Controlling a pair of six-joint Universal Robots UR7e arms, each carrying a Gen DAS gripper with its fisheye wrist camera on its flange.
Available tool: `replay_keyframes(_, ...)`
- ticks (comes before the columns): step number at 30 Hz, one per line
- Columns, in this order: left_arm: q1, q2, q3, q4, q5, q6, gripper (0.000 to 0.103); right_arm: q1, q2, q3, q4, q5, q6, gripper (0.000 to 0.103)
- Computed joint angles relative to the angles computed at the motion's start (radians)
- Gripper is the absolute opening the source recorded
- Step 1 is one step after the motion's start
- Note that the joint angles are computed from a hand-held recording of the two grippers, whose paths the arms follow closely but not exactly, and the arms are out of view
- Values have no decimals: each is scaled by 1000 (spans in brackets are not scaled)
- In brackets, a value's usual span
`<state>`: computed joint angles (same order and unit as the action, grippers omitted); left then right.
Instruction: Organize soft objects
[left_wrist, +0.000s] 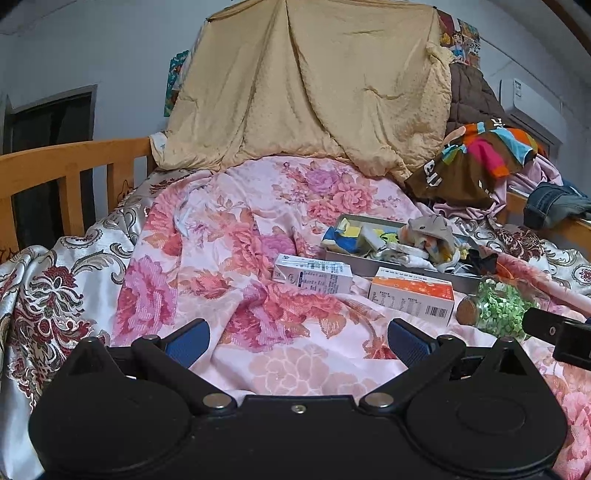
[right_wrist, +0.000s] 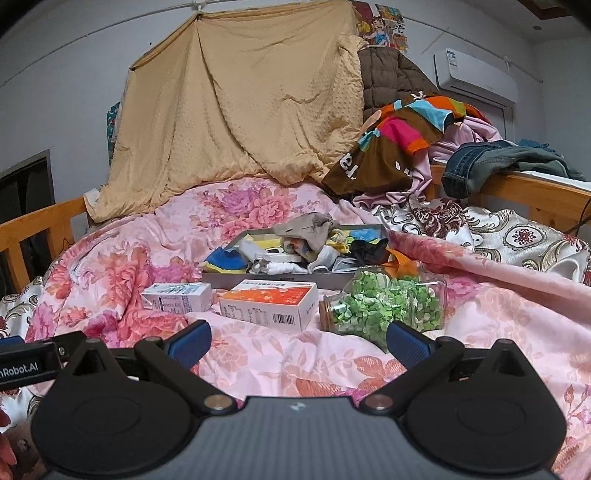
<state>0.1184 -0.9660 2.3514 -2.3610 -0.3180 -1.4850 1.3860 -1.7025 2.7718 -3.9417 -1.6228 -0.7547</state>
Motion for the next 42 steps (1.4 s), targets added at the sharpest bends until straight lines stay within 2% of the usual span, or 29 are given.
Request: replay_keyframes(42,-6,-7,-2,34,-22,-48,102,8,7,0,-3,-9,-2,103)
